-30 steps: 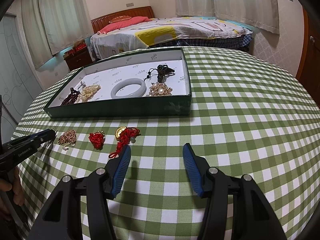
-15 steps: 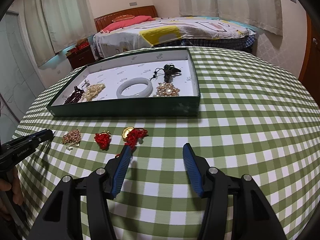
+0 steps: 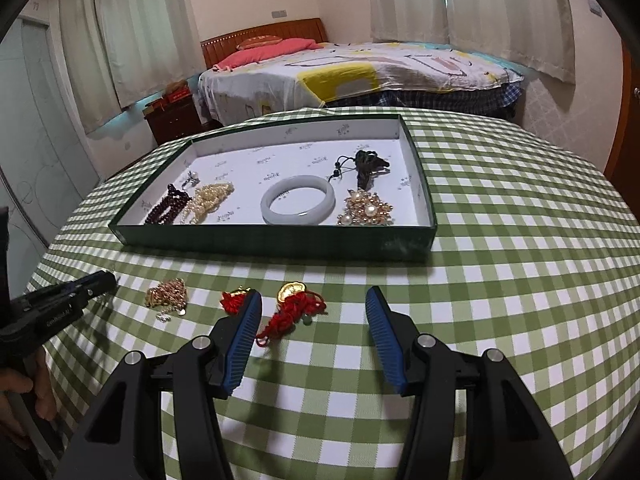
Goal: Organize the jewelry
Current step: 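Grasp the red tassel charm with the right tool while the left tool holds the brooch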
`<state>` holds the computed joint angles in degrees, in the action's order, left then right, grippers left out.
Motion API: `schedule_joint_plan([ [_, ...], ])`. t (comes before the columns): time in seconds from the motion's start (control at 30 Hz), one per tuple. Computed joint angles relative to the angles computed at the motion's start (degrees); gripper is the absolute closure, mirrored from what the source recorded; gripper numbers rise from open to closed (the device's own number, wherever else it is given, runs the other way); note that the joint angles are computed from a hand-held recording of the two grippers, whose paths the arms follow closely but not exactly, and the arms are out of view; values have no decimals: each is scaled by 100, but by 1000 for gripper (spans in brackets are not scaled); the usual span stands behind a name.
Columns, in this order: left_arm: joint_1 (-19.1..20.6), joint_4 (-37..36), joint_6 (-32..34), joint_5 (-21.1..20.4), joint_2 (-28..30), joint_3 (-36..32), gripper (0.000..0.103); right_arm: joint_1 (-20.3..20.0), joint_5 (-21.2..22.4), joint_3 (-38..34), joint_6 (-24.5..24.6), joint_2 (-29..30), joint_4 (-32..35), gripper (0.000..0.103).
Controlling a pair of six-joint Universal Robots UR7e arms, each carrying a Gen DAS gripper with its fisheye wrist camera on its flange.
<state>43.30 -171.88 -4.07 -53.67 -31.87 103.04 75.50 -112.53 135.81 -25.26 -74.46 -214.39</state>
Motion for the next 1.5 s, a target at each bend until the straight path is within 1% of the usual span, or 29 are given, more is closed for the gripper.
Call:
schedule_joint_plan([
  [0.13,5,39,-12,-12,15,-18,90,72,-86,-151,29,116,200,49],
  [0.23,2,36,-2,-9,30,-32,90,127,-246,-274,-32,233,359,49],
  [0.37,9,68,-44,-23,37,-51,90,79,-301,-317,84,183,592,49],
  [0.43,8,68,-43,-24,35,-51,90,59,-376,-323,100,158,659,54],
  [0.53,11,71,-42,-24,34,-52,90,78,-524,-315,58,155,612,55],
  [0.63,10,69,-54,-22,32,-49,90,83,-471,-292,69,118,680,55],
  [0.7,11,64,-58,-22,31,-45,90,106,-485,-300,-9,150,699,55],
  [0.77,13,63,-63,-19,28,-44,90,155,-594,-293,-145,214,607,59],
  [0.83,15,61,-61,-22,29,-45,90,155,-620,-256,-200,195,573,70],
  [0.87,15,61,-61,-22,29,-45,90,130,-596,-220,-196,156,566,73],
  [0.93,15,56,-60,-25,26,-43,90,91,-559,-161,-205,100,547,84],
  [1.0,15,41,-47,-20,20,-35,90,54,-505,-129,-240,79,506,90],
  [1.27,-19,8,-30,-31,4,-13,90,-20,-250,16,-266,29,251,92],
  [1.5,-77,-65,-30,-43,-34,3,90,82,-172,95,-289,-108,33,93],
])
